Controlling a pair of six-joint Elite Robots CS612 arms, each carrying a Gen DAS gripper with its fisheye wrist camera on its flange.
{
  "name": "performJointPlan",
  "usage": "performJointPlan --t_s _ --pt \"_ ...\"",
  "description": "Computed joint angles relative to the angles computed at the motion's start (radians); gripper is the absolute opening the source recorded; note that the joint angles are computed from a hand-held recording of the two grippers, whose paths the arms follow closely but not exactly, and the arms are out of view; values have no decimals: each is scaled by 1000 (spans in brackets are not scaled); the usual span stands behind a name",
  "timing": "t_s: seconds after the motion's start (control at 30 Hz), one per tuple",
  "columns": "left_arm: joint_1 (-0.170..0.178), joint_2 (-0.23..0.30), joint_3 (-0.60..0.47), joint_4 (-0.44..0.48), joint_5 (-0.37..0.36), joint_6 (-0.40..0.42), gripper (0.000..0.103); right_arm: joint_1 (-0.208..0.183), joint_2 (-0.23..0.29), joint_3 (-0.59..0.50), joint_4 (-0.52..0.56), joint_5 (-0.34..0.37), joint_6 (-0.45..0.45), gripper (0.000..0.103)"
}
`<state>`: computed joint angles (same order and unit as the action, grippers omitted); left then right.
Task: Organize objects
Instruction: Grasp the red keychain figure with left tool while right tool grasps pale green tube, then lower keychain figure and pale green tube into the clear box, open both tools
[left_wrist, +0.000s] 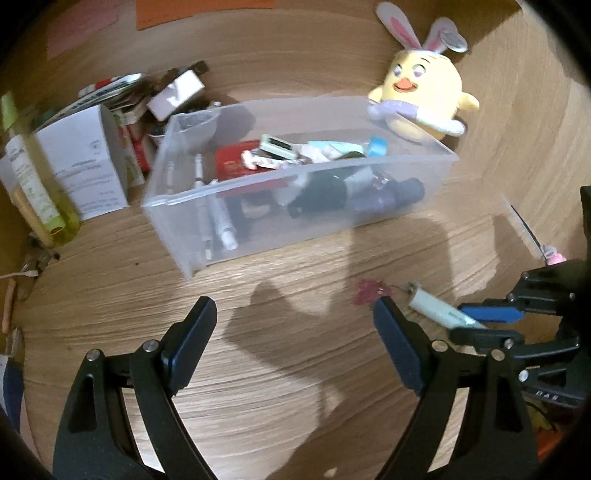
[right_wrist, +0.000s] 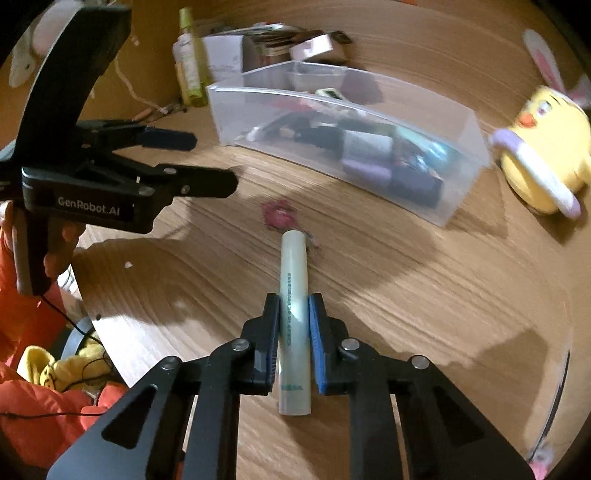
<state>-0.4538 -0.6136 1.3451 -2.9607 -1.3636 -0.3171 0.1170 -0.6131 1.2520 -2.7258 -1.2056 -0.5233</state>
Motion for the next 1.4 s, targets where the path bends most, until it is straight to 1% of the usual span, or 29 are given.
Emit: performJointPlan --t_s 0.07,0.27,0.33,0.4,0.43,0.47,0.53,0.6,0.63,0.67,0.8,0.93,1.07,1.2,1.4 --pt "-2 8 -16 14 -23 18 87 -6 0 6 -20 -10 32 14" --pt "-12 34 -67 71 -55 66 86 -21 -3 22 -75 -64 117 14" --pt "-15 40 -79 87 -56 74 81 -24 2 15 -88 -89 154 14" --pt "-15 48 -99 122 -68 78 66 -28 6 6 -86 -89 177 14" --pt "-14 52 -108 137 -76 75 64 -31 8 1 -87 -90 194 14" --pt "-16 54 -109 129 -63 76 61 -33 10 -1 -89 -90 204 14" --pt "-15 57 -113 127 -72 83 54 -36 13 -7 -95 -89 226 14" --pt "-16 58 -112 116 -72 97 37 -36 17 -12 -99 -84 243 14" --pt "-16 57 -111 112 -78 105 33 -37 19 -14 -103 -80 251 14" --pt "-17 57 -112 112 -77 110 28 -37 20 -16 -106 -79 257 14" --pt "-17 60 -111 99 -74 118 28 -38 21 -16 -117 -71 269 14" --pt "-18 56 -102 83 -59 107 28 -37 17 -14 -132 -61 275 14" --pt "-19 37 -72 18 -42 89 28 -36 12 -11 -161 -42 284 14" --pt "-18 12 -42 -71 -8 64 28 -33 8 -21 -204 -16 291 14" --pt "-3 -15 -25 -186 44 26 28 -24 18 -67 -276 7 304 14"
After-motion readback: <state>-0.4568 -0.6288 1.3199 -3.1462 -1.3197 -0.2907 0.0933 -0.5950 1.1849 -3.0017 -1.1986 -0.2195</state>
